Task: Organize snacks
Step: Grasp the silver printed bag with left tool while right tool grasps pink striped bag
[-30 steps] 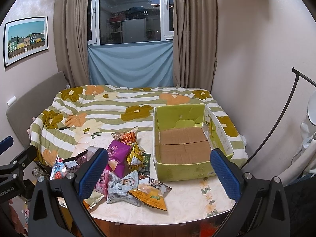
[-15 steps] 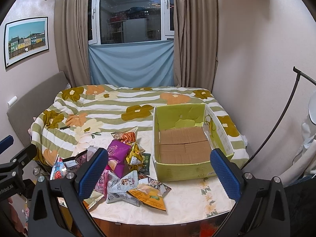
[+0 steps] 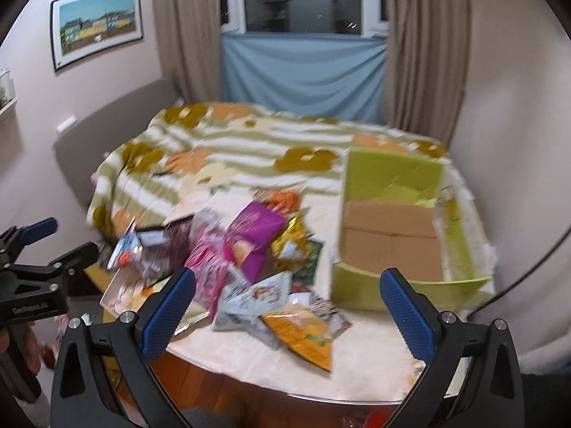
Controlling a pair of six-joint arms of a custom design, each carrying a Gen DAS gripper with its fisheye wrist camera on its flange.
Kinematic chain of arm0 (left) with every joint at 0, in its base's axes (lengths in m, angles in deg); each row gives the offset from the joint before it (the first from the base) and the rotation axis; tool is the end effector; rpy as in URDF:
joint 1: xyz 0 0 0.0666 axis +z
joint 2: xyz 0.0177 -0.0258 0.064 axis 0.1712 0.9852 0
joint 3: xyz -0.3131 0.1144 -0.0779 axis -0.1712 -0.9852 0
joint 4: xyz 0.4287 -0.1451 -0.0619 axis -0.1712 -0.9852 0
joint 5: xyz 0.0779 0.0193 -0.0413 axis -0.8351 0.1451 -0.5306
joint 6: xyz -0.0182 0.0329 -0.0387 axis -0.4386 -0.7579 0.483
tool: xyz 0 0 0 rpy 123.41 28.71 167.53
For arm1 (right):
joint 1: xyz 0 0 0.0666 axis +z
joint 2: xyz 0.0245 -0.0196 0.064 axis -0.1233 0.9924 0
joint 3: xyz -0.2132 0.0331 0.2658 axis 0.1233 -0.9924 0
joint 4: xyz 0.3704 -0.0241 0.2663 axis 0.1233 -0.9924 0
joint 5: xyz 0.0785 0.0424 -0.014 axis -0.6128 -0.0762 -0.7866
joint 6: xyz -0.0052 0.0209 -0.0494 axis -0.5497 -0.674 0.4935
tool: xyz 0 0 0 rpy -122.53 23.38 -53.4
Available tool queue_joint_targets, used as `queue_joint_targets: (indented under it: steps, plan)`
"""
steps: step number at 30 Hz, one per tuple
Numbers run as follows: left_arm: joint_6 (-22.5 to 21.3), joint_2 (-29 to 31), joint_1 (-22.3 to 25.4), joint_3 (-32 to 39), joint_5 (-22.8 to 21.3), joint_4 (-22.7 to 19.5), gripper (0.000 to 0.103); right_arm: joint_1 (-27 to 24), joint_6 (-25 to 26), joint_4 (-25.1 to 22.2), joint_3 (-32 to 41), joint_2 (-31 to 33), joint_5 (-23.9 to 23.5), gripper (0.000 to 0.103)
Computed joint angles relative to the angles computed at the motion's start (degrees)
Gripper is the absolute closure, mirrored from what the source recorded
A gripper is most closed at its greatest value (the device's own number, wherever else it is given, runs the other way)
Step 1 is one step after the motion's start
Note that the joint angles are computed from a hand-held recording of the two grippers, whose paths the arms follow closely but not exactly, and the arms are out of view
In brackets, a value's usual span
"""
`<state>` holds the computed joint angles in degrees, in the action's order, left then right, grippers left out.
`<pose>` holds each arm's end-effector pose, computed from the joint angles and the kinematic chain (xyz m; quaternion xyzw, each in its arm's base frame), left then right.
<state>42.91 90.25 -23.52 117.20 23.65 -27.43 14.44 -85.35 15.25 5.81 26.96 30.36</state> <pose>0.3662 -0.2195 0.5175 -0.1185 0.9213 0.0574 0.3659 0.4379 0.1765 0.5023 -0.2153 0.8938 0.1158 0.3760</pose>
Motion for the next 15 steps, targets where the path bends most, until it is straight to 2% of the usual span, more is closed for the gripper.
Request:
queue_joint_targets:
  steps: [5, 9, 15]
  plan:
    - [-7.38, 0.56, 4.9, -4.08, 4.97, 3.48, 0.0, 1.85, 0.66, 1.4, 0.15, 4.3, -3.62, 0.0]
    - [-14.16, 1.92, 9.11, -6.3, 10.23, 7.25, 0.0, 3.73, 1.98, 1.52, 1.78, 8.88, -4.3, 0.0]
    - [-20.65, 5.03, 14.04, -7.23, 18.04, 10.14, 0.001, 5.63, 4.92, 0.24, 5.64, 16.59, -6.4, 0.0]
